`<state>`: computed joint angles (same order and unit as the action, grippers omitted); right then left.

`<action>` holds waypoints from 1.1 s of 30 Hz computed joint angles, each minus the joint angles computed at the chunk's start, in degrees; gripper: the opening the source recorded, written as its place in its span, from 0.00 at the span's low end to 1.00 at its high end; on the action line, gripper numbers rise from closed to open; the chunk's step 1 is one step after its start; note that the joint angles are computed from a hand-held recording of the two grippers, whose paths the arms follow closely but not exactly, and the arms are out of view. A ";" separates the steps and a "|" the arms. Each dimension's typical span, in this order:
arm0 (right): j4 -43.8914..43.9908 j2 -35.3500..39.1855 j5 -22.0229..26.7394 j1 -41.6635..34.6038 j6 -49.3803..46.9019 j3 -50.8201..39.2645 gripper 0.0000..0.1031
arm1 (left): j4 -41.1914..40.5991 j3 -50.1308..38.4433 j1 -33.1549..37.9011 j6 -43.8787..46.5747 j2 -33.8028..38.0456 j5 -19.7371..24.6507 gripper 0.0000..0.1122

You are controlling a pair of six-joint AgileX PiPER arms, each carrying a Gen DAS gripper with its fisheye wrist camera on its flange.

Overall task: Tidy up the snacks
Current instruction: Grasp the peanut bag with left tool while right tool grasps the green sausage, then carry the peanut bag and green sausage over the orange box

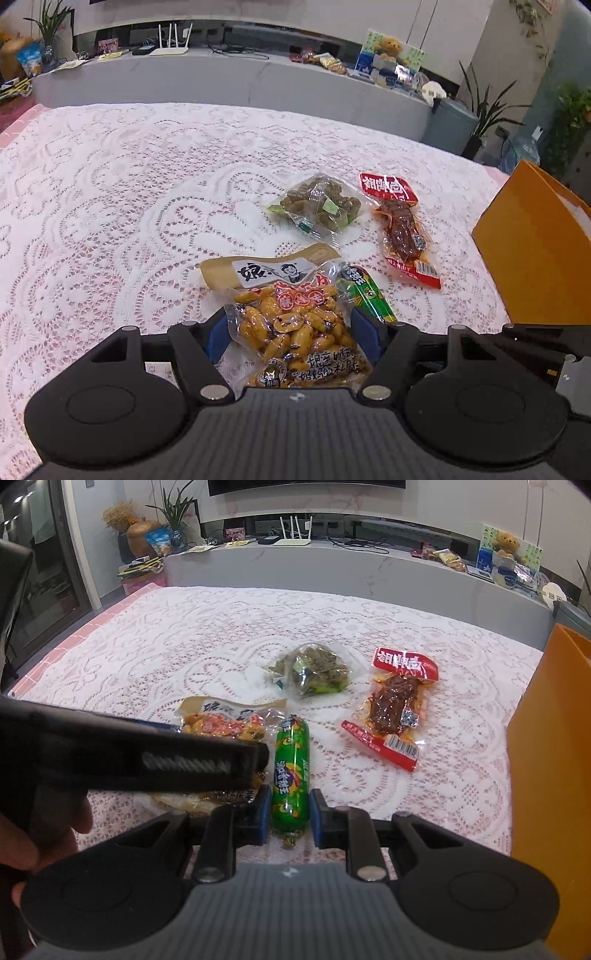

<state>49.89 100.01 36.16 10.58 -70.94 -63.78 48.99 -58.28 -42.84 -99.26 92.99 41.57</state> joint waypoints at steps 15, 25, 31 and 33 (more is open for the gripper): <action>-0.31 1.25 -1.56 0.98 -3.17 -1.38 0.30 | -6.25 7.98 2.85 10.18 -9.54 -6.26 0.59; -1.66 3.34 -2.10 2.87 -2.30 -3.52 0.25 | -11.64 9.83 5.43 16.12 -15.07 -9.05 0.29; -2.01 1.79 0.10 2.47 1.15 -2.13 0.20 | -14.25 9.38 6.37 15.87 -14.65 -10.10 0.27; -0.61 0.79 -1.45 2.60 0.42 -0.20 0.20 | -18.28 10.87 8.37 16.94 -14.94 -13.59 0.30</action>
<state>49.28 100.80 34.71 13.19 -70.52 -63.98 30.71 -47.41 -34.47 -82.32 78.05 27.98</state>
